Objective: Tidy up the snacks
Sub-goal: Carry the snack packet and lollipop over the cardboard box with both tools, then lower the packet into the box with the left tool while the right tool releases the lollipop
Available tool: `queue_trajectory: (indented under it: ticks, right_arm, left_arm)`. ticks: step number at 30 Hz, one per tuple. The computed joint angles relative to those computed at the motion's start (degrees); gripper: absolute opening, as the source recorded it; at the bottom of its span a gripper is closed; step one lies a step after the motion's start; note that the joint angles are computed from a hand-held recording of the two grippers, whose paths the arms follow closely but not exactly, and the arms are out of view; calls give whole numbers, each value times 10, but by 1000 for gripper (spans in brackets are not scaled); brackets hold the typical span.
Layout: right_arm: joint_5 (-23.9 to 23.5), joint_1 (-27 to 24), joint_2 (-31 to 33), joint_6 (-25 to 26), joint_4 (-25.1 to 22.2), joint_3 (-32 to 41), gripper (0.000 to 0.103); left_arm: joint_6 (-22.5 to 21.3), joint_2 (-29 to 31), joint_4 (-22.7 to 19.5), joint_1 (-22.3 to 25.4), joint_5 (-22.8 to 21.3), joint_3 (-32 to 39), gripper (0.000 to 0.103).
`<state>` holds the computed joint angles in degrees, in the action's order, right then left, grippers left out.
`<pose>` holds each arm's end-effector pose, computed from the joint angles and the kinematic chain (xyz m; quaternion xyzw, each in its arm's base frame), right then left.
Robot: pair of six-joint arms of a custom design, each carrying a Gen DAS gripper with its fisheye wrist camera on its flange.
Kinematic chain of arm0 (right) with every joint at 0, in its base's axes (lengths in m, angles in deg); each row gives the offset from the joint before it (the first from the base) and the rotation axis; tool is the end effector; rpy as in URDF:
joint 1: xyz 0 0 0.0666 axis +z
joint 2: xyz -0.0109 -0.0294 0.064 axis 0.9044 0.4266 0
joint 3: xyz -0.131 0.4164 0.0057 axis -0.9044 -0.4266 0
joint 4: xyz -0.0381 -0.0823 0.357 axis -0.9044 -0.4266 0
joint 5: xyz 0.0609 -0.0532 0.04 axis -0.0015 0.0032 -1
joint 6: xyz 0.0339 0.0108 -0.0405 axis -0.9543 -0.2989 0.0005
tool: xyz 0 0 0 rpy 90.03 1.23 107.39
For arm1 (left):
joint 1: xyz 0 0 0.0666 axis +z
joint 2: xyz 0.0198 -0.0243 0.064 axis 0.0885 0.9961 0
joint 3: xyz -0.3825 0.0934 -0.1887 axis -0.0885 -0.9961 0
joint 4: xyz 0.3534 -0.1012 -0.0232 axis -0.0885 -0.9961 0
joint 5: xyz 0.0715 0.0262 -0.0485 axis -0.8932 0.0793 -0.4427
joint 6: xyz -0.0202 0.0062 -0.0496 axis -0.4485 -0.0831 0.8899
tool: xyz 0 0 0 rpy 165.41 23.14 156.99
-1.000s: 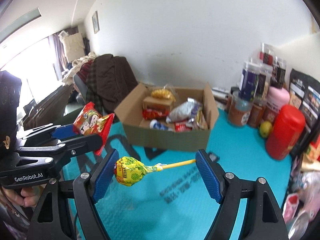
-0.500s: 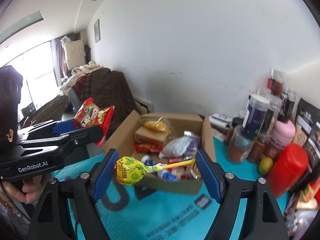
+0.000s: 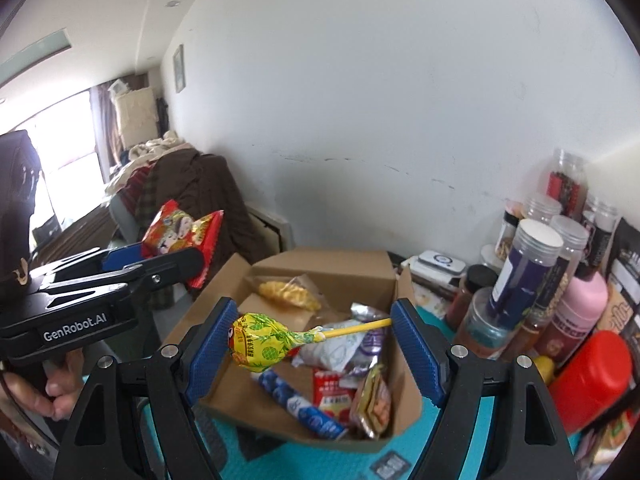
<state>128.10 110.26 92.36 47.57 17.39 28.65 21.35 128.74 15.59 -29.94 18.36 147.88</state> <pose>0.3402 0.3093 0.5967 0.1108 0.8602 -0.0305 0.4969 0.4561 -0.3285 0.5958 0.2720 0.8147 -0.2518 0.4460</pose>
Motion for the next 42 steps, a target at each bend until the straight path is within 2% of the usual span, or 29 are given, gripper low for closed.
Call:
queue_trajectory:
  ticks: [9, 11, 16, 30, 33, 35, 42]
  right_arm:
    - [-59, -64, 2, 6, 50, -31, 80]
    - [-76, -75, 5, 14, 59, -35, 80]
    - [-107, -91, 7, 16, 83, -61, 80]
    - [-185, -125, 28, 8, 59, -75, 80]
    - [-191, -127, 38, 10, 45, -69, 80]
    - [-204, -131, 37, 5, 52, -73, 80]
    - [-211, -134, 38, 3, 43, -72, 81]
  left_arm:
    - [18, 68, -28, -4, -55, 72, 55]
    - [12, 82, -34, -8, -75, 87, 55]
    - [3, 107, -52, -11, -86, 109, 55]
    - [-28, 148, -111, -27, -109, 137, 55]
    - [-33, 153, -120, -30, -113, 143, 55]
    - [-34, 160, -133, -29, -102, 153, 55]
    - [-31, 182, -177, -29, -108, 185, 55]
